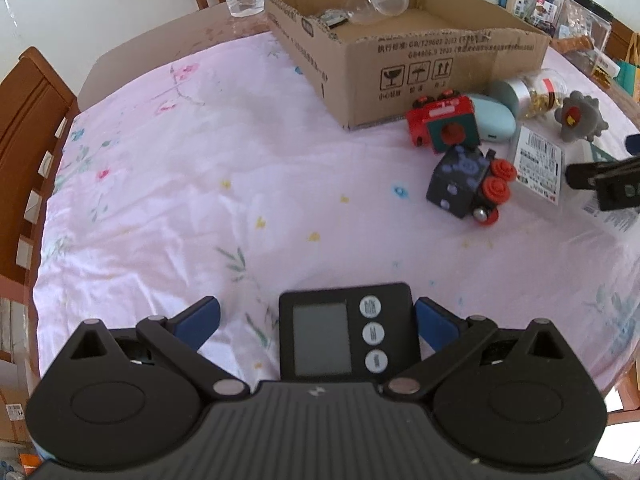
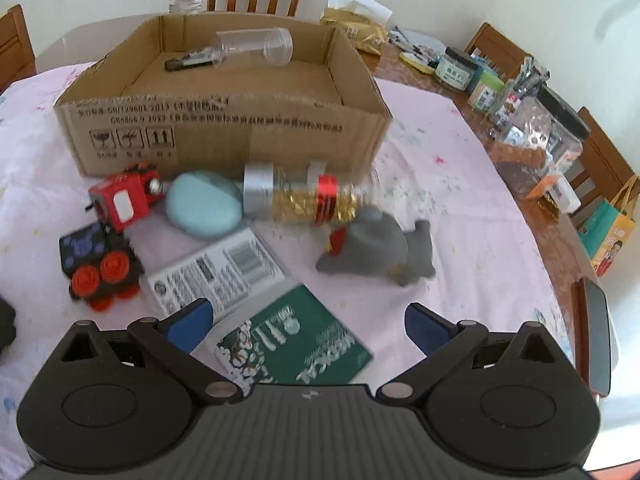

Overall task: Organize rigid objects
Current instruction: 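Grasp the white MEDICAL swab box with the right gripper while the left holds the timer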

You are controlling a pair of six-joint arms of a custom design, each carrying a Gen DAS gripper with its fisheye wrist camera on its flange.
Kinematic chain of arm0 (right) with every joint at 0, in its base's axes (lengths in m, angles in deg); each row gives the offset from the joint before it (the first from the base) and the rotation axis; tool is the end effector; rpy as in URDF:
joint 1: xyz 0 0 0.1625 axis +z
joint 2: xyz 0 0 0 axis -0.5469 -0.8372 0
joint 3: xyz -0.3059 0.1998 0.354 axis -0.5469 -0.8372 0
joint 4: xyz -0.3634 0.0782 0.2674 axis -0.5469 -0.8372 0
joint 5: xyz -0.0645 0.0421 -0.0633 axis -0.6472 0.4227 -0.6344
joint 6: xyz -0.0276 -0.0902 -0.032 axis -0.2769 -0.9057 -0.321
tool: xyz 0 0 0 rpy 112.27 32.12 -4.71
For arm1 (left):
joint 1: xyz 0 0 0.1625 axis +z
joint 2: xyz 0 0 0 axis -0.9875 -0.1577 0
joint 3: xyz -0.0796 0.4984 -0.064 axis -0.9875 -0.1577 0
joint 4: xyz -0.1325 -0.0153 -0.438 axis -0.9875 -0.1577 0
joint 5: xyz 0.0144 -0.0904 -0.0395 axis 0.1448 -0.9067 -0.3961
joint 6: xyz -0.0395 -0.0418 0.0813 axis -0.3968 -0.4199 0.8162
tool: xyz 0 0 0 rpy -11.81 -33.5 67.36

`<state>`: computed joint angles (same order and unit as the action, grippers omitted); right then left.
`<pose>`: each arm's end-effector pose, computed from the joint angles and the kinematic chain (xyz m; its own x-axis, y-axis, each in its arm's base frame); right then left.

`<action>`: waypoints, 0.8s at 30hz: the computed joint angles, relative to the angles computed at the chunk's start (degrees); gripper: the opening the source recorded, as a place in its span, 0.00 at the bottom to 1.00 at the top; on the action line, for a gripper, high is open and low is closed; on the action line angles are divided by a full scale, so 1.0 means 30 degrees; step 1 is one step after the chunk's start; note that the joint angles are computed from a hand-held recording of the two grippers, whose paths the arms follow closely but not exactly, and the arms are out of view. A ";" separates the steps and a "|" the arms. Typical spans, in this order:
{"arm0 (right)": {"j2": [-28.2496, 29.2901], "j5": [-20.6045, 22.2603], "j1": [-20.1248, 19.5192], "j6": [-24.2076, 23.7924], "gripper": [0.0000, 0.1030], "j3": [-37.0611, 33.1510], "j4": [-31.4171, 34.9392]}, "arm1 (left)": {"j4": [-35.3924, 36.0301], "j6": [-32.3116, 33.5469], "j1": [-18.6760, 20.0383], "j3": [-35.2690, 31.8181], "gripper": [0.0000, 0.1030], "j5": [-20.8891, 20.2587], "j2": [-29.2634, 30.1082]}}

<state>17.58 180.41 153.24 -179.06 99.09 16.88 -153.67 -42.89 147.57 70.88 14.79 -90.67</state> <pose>0.2595 -0.3633 -0.0931 -0.5230 0.1143 0.8446 -0.3767 0.8579 -0.3494 0.0533 -0.3810 0.2158 -0.6085 0.3765 -0.6985 0.5907 0.8027 -0.0819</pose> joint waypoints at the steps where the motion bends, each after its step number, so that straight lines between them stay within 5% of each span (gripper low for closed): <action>1: 0.0043 -0.0004 0.0053 0.0417 1.00 0.0051 0.0402 | 0.0178 -0.0142 0.0015 0.0019 0.99 -0.0033 -0.0133; 8: -0.0282 -0.0565 0.0165 0.2776 1.00 0.1319 0.1213 | 0.0224 -0.0007 -0.0013 0.0281 0.99 -0.0274 -0.0479; 11: -0.0721 -0.1376 -0.0321 0.2640 1.00 0.2168 0.0195 | 0.0323 -0.0227 -0.0106 0.0300 0.99 -0.0282 -0.0468; 17: -0.1689 -0.2735 -0.1260 -0.0147 1.00 0.3523 -0.3162 | -0.0233 -0.0496 -0.0751 0.0781 0.91 0.0186 -0.0388; 21: -0.2216 -0.3546 -0.1652 -0.1440 1.00 0.4101 -0.4635 | -0.3475 0.1091 -0.1687 0.1846 0.89 0.1175 0.0814; 24: -0.2263 -0.3668 -0.1696 -0.1809 1.00 0.4165 -0.4813 | -0.2386 0.0335 -0.1450 0.1541 0.87 0.0790 0.0381</action>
